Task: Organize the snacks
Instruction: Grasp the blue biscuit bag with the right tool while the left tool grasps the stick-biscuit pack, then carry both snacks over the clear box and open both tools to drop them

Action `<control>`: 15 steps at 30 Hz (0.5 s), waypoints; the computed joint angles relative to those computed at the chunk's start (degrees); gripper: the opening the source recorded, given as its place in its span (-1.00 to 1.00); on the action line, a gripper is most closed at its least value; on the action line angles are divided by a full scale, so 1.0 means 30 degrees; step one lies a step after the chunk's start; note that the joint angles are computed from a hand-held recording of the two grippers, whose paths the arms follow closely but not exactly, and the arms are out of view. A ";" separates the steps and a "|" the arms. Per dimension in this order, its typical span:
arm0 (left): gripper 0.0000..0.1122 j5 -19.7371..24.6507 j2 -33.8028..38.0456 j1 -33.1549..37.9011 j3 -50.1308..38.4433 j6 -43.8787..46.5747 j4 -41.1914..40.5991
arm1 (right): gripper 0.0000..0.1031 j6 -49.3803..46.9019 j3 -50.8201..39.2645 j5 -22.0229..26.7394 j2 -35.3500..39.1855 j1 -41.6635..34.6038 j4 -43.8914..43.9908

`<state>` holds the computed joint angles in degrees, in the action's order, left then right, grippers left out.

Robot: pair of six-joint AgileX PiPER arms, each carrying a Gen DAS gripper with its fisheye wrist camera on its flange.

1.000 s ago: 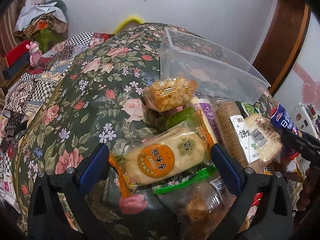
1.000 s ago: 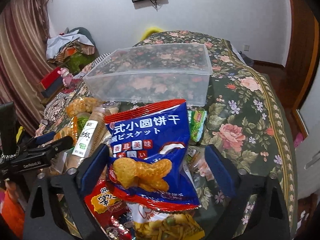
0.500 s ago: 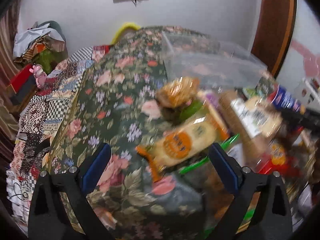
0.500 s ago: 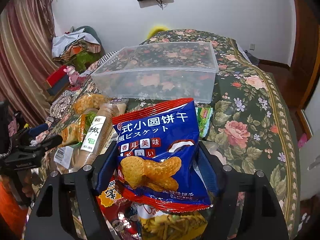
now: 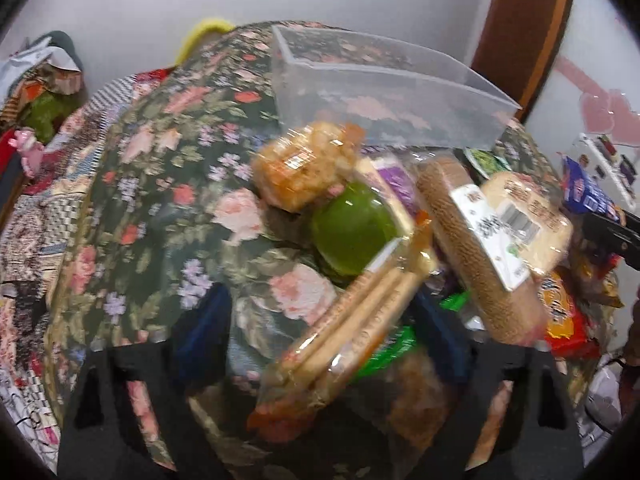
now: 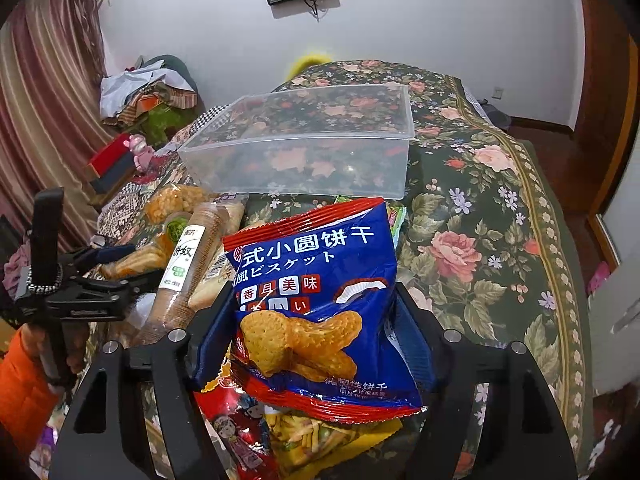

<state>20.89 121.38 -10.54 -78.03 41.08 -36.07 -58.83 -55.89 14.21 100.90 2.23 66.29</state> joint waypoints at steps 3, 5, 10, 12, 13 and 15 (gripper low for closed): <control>0.06 0.0173 -0.0384 0.0092 0.0583 0.2003 -0.1852 | 0.36 -0.0807 0.0080 0.0113 0.0016 -0.0101 0.0855; -0.11 0.0030 -0.0672 -0.0011 0.0978 0.2243 -0.1969 | 0.36 -0.1040 0.0109 0.0147 0.0009 -0.0112 0.1109; -0.60 -0.1099 -0.1934 -0.0694 0.2325 0.1918 -0.1182 | 0.34 -0.1449 0.0251 0.0137 -0.0070 -0.0121 0.1656; -0.60 -0.1206 -0.2442 -0.0776 0.2737 0.2033 -0.1438 | 0.34 -0.1816 0.0324 0.0300 -0.0119 -0.0264 0.2055; -0.60 -0.1258 -0.2631 -0.0774 0.2885 0.2115 -0.1631 | 0.33 -0.1919 0.0361 0.0363 -0.0169 -0.0320 0.2194; -0.60 -0.1542 -0.3150 -0.0793 0.3259 0.1957 -0.1765 | 0.33 -0.2369 0.0498 0.0429 -0.0340 -0.0432 0.2702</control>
<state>16.27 111.93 -12.92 -68.25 46.95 -41.36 -65.94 -54.40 15.50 99.88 0.93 74.39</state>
